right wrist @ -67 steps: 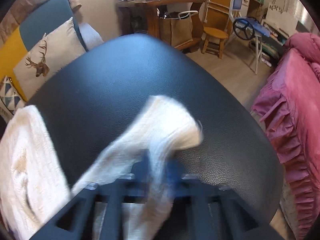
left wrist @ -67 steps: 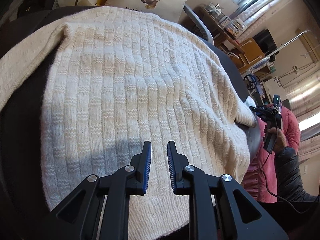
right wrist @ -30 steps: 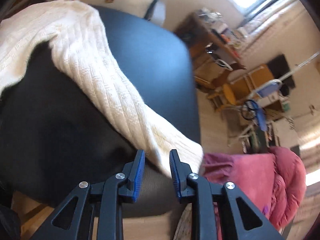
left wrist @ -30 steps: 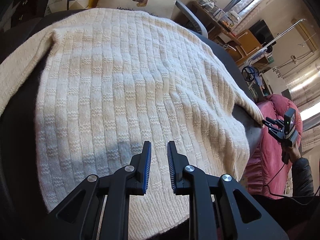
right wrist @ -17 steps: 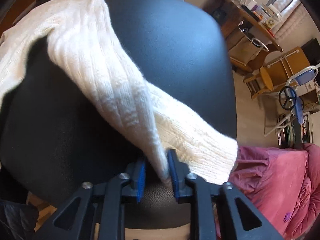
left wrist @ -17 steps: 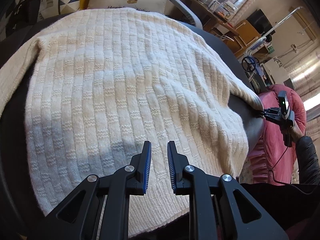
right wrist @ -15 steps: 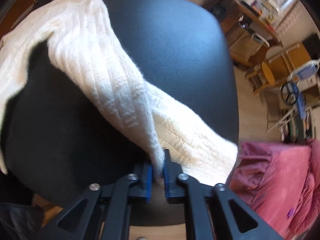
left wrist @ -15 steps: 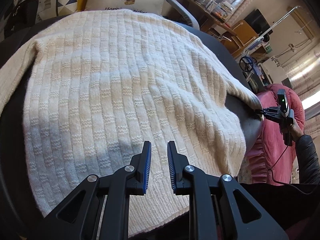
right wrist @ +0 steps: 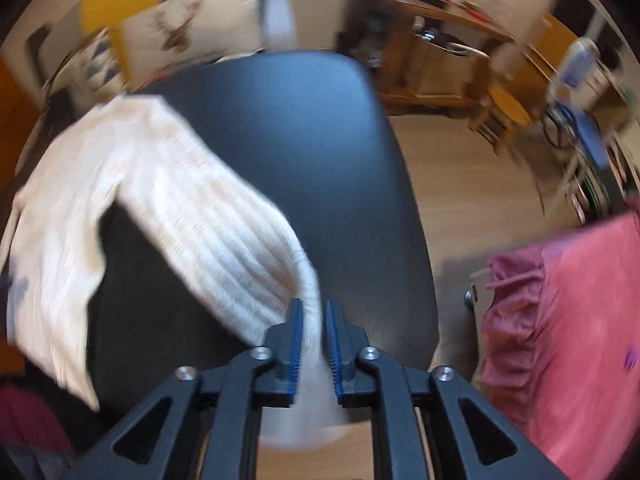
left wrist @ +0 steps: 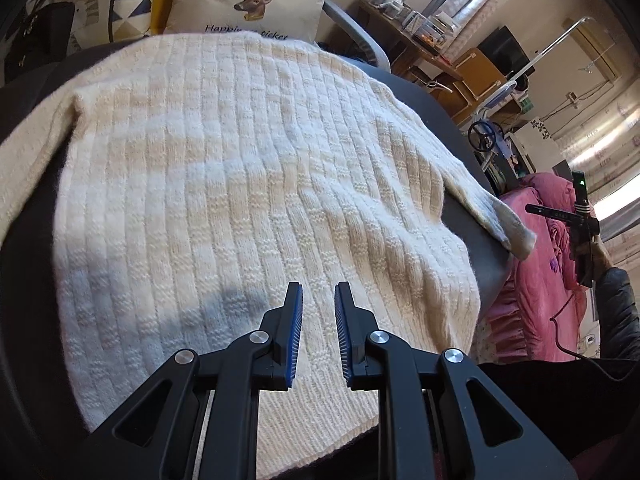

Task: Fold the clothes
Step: 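Lay the sleeve across the sweater body with the right gripper and release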

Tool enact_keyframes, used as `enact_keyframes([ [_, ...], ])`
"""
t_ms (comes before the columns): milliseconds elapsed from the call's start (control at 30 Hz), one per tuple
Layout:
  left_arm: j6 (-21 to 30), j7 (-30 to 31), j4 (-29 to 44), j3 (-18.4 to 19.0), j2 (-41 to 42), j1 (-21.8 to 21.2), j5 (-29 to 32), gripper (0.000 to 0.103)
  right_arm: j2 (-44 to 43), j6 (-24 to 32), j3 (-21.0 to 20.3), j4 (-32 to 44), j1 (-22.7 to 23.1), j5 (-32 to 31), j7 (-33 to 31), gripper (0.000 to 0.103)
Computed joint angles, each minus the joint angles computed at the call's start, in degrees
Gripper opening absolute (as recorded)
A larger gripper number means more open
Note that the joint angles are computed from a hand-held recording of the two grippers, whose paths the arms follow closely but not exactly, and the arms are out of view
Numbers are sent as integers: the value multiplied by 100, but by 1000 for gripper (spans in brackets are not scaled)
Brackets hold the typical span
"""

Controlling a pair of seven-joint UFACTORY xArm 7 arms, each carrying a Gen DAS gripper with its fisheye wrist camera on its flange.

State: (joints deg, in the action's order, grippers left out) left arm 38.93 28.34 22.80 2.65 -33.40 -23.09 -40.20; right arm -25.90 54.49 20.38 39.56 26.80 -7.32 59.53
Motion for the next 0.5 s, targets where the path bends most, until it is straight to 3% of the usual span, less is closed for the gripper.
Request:
enact_keyframes([
  [133, -107, 84, 306, 50, 236, 51, 45, 18, 692, -294, 390, 524, -210, -817, 641, 15],
  [267, -394, 313, 915, 9, 787, 11, -71, 18, 2115, -1123, 582, 1555, -188, -2171, 1329, 15],
  [400, -744, 604, 1650, -181, 1522, 44, 52, 18, 3464, -1703, 275, 2726, 53, -3040, 1635, 15],
  [500, -1106, 839, 2362, -325, 2347, 154, 77, 18, 4365, -2002, -38, 3667, 285, -3284, 1557, 15],
])
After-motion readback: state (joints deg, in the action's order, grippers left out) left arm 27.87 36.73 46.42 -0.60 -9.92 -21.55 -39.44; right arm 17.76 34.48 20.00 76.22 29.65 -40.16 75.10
